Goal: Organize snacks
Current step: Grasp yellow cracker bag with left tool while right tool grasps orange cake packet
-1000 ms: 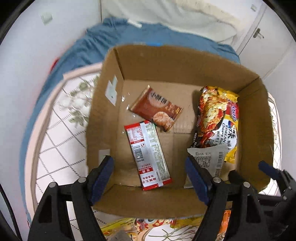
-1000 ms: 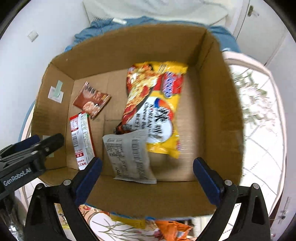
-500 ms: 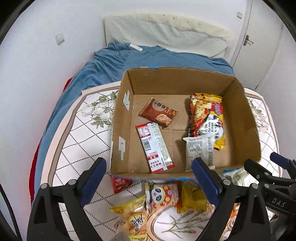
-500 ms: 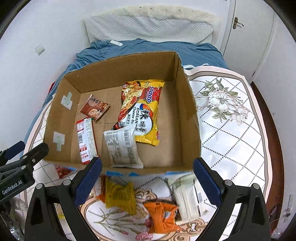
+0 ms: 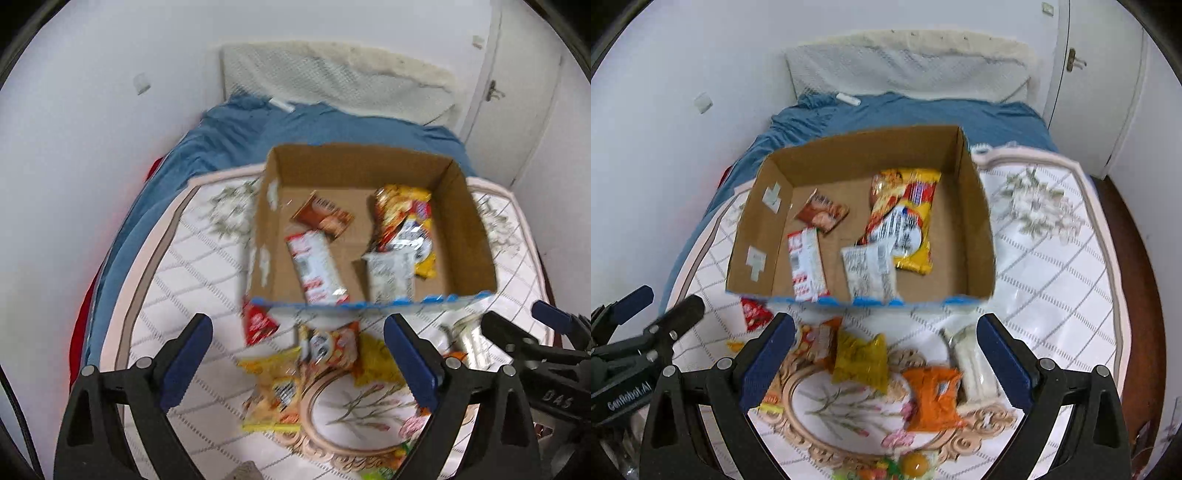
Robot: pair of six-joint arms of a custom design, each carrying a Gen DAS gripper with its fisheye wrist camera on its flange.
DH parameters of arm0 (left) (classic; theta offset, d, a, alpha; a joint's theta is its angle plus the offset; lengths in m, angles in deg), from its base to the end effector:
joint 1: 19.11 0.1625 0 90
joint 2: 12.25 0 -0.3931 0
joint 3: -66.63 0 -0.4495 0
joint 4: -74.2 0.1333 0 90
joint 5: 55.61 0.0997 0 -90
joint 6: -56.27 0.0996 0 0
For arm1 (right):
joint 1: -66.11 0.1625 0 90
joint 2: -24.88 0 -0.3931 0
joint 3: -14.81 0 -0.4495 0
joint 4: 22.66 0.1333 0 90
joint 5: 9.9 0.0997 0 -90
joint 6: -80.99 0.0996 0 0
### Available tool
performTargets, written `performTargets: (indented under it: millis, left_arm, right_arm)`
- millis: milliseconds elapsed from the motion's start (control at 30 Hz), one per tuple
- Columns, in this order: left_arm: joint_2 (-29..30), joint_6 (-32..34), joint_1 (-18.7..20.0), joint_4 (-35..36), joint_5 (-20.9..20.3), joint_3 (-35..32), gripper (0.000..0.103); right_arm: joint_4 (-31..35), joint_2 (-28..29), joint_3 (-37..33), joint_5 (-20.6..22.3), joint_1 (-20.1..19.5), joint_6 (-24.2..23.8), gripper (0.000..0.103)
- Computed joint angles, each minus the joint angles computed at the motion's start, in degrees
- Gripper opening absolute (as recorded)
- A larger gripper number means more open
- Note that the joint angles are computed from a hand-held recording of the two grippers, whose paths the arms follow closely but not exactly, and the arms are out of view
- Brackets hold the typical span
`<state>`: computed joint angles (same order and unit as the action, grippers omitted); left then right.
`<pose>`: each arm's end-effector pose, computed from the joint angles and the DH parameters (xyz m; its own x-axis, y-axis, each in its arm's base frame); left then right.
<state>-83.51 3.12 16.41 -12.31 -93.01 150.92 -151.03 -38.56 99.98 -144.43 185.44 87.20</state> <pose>-0.3996 -0.5462 0.3471 -0.7258 -0.0705 -0.6843 0.3327 0.8347 -0.4389 0.4027 -0.5872 0.3082 -0.7664 -0.0827 0.6370 -0.3887 0.8492 -0.3574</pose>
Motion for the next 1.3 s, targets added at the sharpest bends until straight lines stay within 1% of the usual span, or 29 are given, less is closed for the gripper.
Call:
performTargets:
  millis: [133, 200, 300, 433, 533, 700, 833, 967, 1033, 1067, 1133, 1200, 1233, 1267, 1300]
  left_arm:
    - [-1.73, -5.54, 2.04, 3.46, -4.78, 2.63, 0.095]
    - [-2.46, -7.42, 3.37, 4.34, -7.40, 4.75, 0.095]
    - [-2.76, -8.70, 5.20, 5.12, -9.68, 7.35, 0.095]
    - [-2.64, -8.74, 7.24, 4.58, -12.10, 9.82, 0.095]
    - [-1.81, -7.87, 8.29, 3.78, -12.93, 10.42, 0.095]
    - [0.76, -6.31, 9.90, 3.63, -13.38, 9.96, 0.095]
    - [2.96, -5.54, 10.47, 4.05, -11.95, 8.90, 0.095]
    - [5.04, -4.46, 10.99, 2.80, -9.98, 7.30, 0.095]
    - [5.67, -4.02, 11.02, 2.30, -8.50, 6.88, 0.078]
    - [6.16, -3.95, 11.09, 2.71, -8.02, 6.42, 0.054]
    - [6.74, -3.70, 11.14, 2.68, -7.00, 6.03, 0.051]
    - [6.58, -3.70, 10.89, 2.19, -6.19, 6.31, 0.044]
    - [6.38, -3.70, 10.72, 2.05, -5.97, 6.57, 0.043]
    - [6.05, -3.90, 10.49, 1.94, -5.98, 6.99, 0.042]
    - [5.73, -3.85, 10.45, 1.51, -6.20, 7.31, 0.042]
  right_arm:
    - [3.55, -2.61, 3.16, 1.83, -1.36, 4.81, 0.101]
    - [5.85, -4.14, 5.15, 2.99, -3.08, 8.58, 0.101]
    - [8.11, -5.90, 7.70, 3.81, -5.76, 12.44, 0.101]
    - [9.73, -6.97, 10.27, 3.13, -8.71, 15.10, 0.101]
    - [10.35, -6.94, 11.46, 3.15, -10.60, 15.46, 0.101]
    - [11.11, -5.70, 12.05, 4.08, -12.79, 14.37, 0.101]
    - [11.20, -4.68, 12.47, 4.10, -13.78, 13.60, 0.101]
    - [10.92, -3.61, 12.69, 2.61, -14.31, 13.01, 0.101]
    - [10.10, -3.25, 12.71, 2.23, -14.52, 12.76, 0.101]
    - [9.77, -2.92, 12.59, 2.16, -14.50, 12.74, 0.099]
    - [8.92, -2.63, 12.59, 1.56, -14.49, 12.33, 0.091]
    - [8.89, -1.58, 11.39, 0.43, -14.22, 11.67, 0.068]
    - [8.57, -1.56, 11.35, 0.67, -14.20, 11.19, 0.063]
    - [8.28, -1.58, 11.36, 1.12, -14.22, 10.85, 0.055]
    - [7.69, -1.76, 11.57, 1.72, -14.26, 10.46, 0.051]
